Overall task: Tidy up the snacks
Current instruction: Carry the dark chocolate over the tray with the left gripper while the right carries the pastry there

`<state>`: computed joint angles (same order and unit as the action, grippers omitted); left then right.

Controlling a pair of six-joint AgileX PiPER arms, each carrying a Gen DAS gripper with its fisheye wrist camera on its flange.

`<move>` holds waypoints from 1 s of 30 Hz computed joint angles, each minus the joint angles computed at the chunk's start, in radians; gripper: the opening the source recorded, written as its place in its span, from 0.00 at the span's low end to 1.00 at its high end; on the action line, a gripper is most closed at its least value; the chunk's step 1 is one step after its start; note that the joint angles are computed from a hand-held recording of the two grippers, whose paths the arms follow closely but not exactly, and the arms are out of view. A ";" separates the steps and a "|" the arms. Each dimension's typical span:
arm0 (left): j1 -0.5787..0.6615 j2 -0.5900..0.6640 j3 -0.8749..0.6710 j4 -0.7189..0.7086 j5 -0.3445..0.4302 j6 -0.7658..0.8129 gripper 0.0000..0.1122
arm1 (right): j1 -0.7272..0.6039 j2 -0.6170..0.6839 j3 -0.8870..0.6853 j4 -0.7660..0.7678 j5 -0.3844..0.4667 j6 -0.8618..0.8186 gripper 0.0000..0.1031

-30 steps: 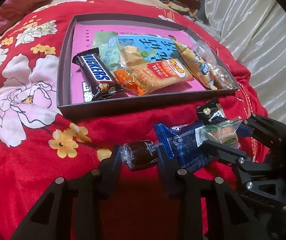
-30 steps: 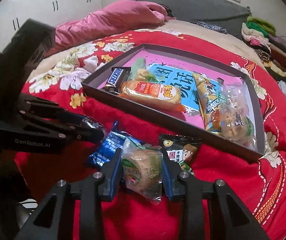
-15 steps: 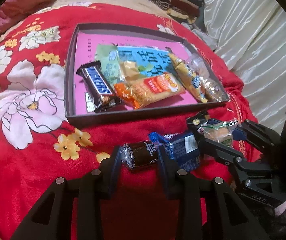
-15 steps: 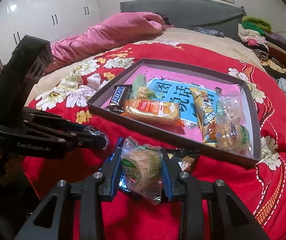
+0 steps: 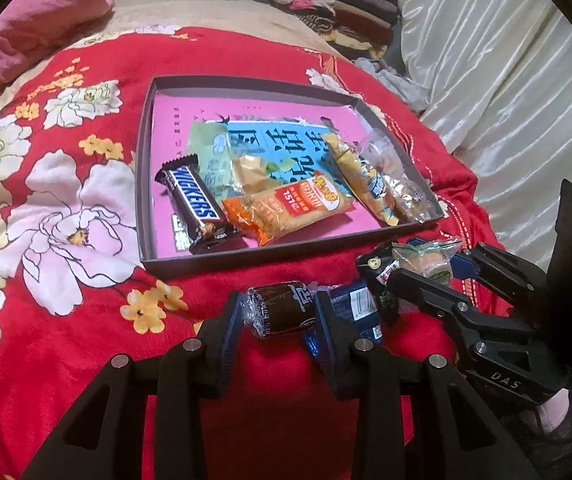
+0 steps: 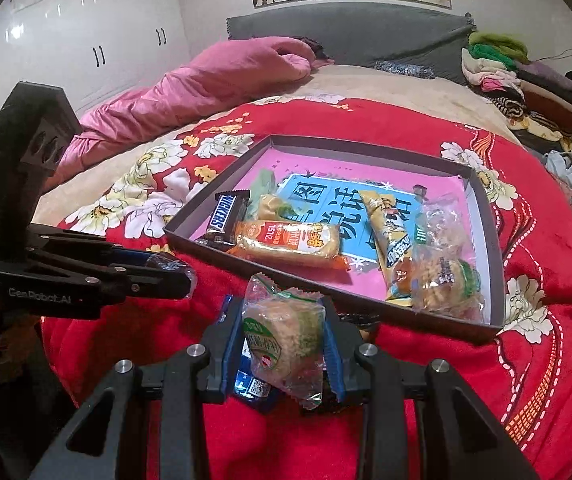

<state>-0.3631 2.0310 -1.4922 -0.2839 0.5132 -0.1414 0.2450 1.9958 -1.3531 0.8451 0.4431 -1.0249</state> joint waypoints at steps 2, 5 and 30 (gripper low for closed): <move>0.000 -0.004 0.000 0.002 -0.001 -0.001 0.32 | -0.002 -0.004 0.000 0.004 -0.005 -0.001 0.35; 0.000 -0.007 -0.004 0.010 0.000 -0.012 0.32 | -0.004 -0.008 -0.003 0.013 -0.009 -0.002 0.35; 0.026 -0.039 -0.012 0.001 -0.014 -0.010 0.32 | -0.009 -0.022 -0.021 0.054 -0.024 -0.022 0.35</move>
